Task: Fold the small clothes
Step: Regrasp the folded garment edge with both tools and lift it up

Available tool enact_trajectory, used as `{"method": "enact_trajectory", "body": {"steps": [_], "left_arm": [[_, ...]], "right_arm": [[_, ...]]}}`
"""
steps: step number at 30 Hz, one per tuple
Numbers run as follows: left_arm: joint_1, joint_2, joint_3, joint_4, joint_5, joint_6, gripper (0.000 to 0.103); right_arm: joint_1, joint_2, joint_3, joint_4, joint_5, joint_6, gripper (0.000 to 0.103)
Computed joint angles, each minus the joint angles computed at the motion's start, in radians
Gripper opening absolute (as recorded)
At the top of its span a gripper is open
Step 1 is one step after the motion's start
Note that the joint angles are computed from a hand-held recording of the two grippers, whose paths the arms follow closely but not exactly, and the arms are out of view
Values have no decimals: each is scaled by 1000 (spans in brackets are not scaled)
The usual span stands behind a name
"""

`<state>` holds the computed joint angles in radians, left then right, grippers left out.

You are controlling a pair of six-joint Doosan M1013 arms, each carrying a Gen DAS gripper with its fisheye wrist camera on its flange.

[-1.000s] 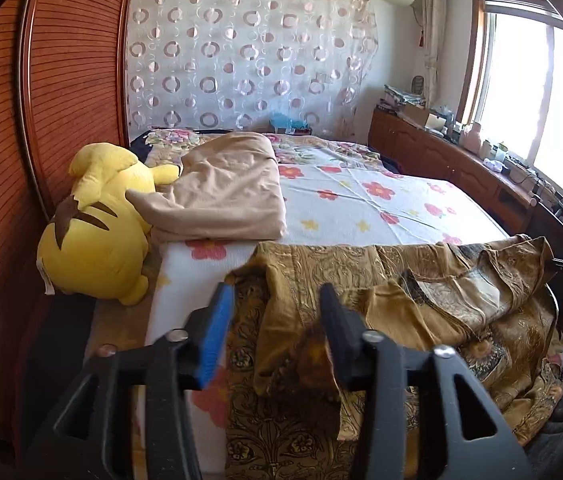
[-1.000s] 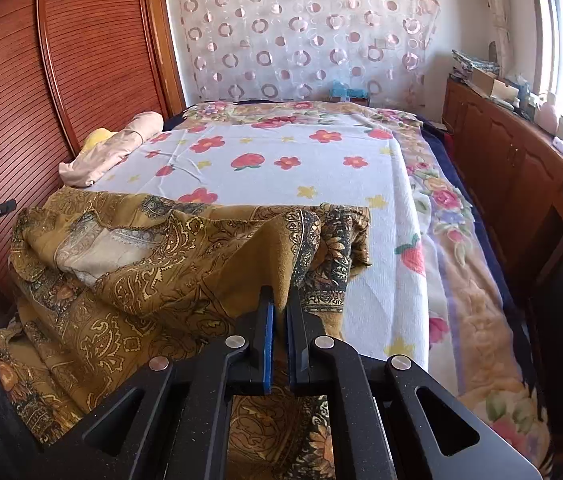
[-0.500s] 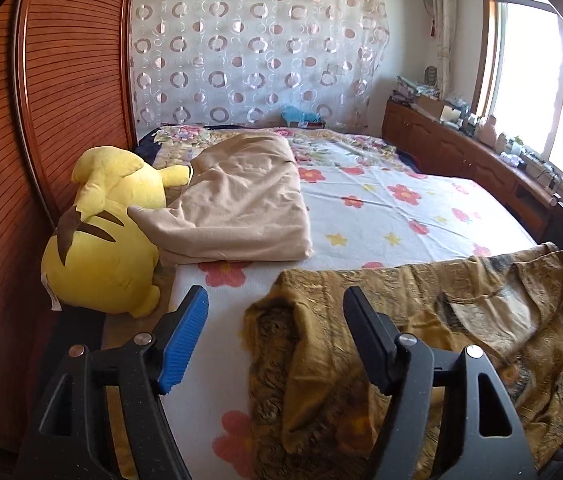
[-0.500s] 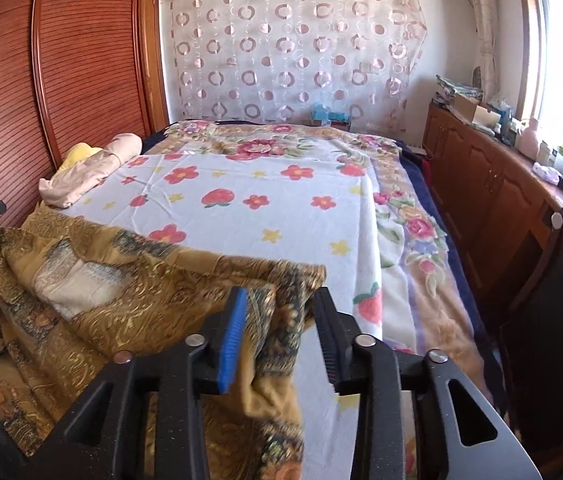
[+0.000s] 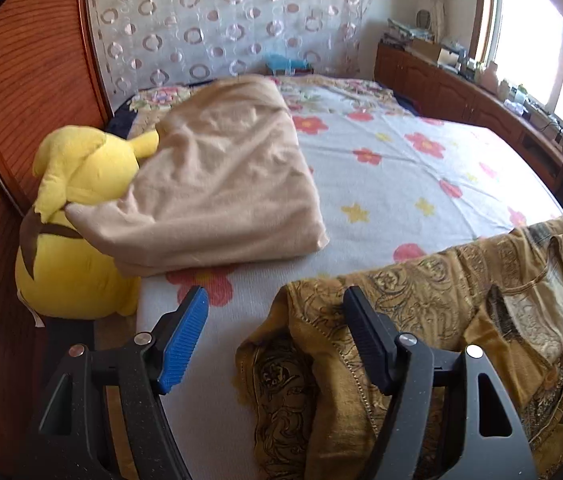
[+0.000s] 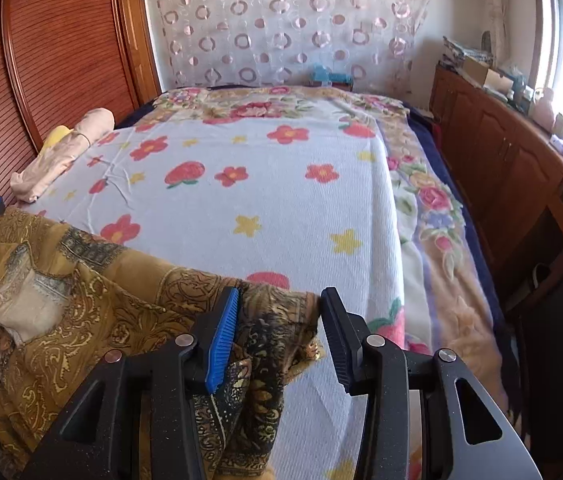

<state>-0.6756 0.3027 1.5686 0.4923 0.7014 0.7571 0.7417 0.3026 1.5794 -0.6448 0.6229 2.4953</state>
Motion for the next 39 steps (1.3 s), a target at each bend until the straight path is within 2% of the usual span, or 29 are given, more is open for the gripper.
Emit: {"method": "enact_trajectory", "body": {"steps": [3, 6, 18, 22, 25, 27, 29, 30, 31, 33, 36, 38, 39], "left_arm": [[7, 6, 6, -38, 3, 6, 71], [12, 9, 11, -74, -4, 16, 71], [13, 10, 16, -80, -11, 18, 71], [12, 8, 19, -80, -15, 30, 69], [16, 4, 18, -147, -39, 111, 48], [15, 2, 16, -193, -48, 163, 26], [9, -7, 24, -205, -71, 187, 14], [4, -15, 31, -196, -88, 184, 12], [-1, -27, 43, -182, -108, 167, 11], [-14, -63, 76, -106, -169, 74, 10], [-44, -120, 123, 80, -238, -126, 10], [-82, -145, 137, 298, -189, -324, 9], [-96, -154, 143, 369, -169, -386, 9]], "right_arm": [[-4, 11, -10, 40, 41, -18, 56], [-8, 13, -11, 68, 29, -23, 57], [-26, 15, -11, 153, -28, -148, 57], [-22, 19, -17, 158, -20, -184, 51], [-22, 14, -4, 140, -42, -166, 36], [-25, 10, 4, 149, -61, -168, 21], [-23, 5, 15, 144, -84, -158, 15], [-19, 2, 23, 117, -94, -131, 13], [-12, -3, 30, 79, -102, -85, 13], [7, -18, 53, -83, -118, 102, 11], [40, -48, 84, -312, -137, 335, 11], [68, -65, 91, -440, -119, 430, 11], [81, -73, 90, -486, -103, 458, 11]]}}
